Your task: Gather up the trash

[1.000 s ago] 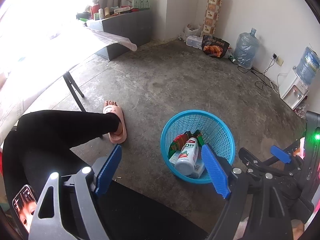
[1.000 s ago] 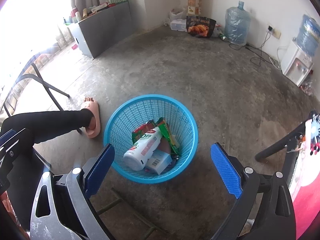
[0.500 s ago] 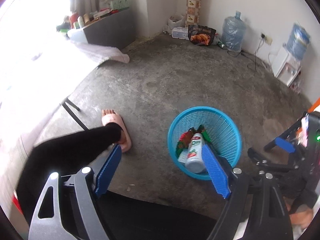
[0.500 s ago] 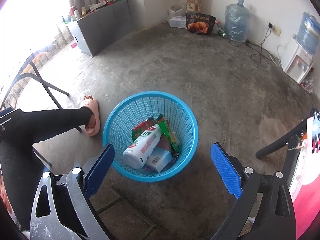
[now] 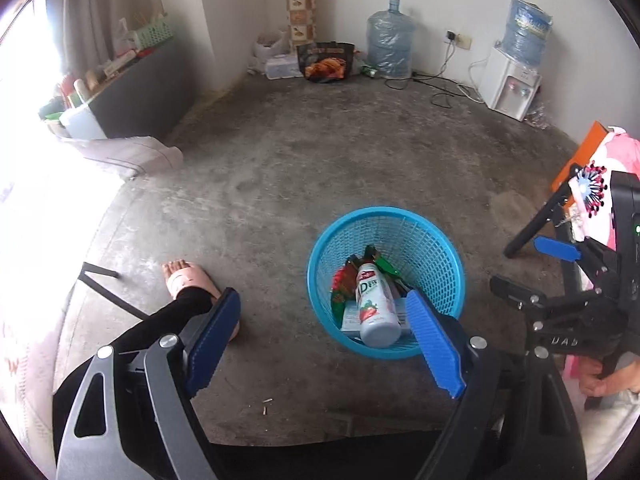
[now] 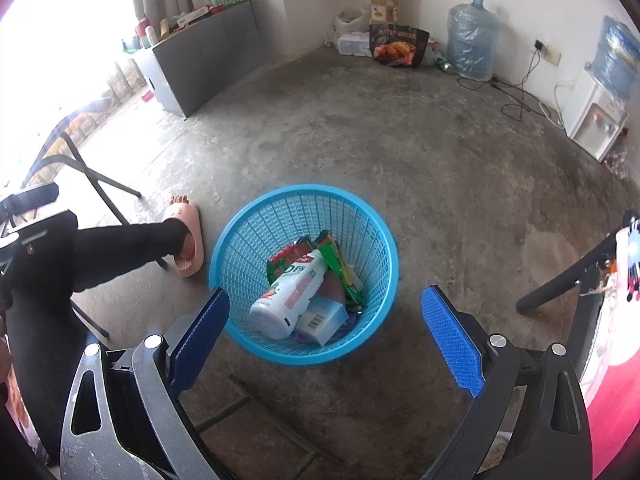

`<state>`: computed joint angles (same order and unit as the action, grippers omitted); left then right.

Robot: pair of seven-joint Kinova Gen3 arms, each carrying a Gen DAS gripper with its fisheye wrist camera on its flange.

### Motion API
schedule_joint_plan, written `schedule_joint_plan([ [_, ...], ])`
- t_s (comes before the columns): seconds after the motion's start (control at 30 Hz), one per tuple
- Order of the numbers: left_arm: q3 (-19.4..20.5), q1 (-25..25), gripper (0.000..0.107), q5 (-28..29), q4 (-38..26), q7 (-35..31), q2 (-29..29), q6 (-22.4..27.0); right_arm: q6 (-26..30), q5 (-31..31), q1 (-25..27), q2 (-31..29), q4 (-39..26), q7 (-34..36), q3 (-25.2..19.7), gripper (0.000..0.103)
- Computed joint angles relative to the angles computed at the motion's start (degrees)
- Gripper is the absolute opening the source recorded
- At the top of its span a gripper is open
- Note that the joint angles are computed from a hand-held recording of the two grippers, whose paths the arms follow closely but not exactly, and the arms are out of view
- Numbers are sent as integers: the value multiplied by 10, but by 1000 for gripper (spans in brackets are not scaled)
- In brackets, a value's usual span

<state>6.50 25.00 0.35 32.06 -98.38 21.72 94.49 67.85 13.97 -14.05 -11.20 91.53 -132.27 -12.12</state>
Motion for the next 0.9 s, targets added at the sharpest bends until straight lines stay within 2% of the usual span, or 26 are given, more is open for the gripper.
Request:
schedule_joint_plan([
  [0.07,-5,6,83,-11,31,-10,-13,-27,-2,0,-1,0,2,1,0,93],
  [0.13,2,1,83,-8,42,-17,-18,-30,0,-5,-1,2,1,5,2,93],
  [0.53,5,14,84,-20,46,-35,-12,-23,-4,1,1,-1,4,4,1,93],
  [0.7,2,27,84,-38,59,-38,-18,-34,-2,-2,1,0,3,7,2,93],
  [0.9,1,17,84,-40,73,-28,-29,-47,-2,-3,2,1,2,9,3,93],
])
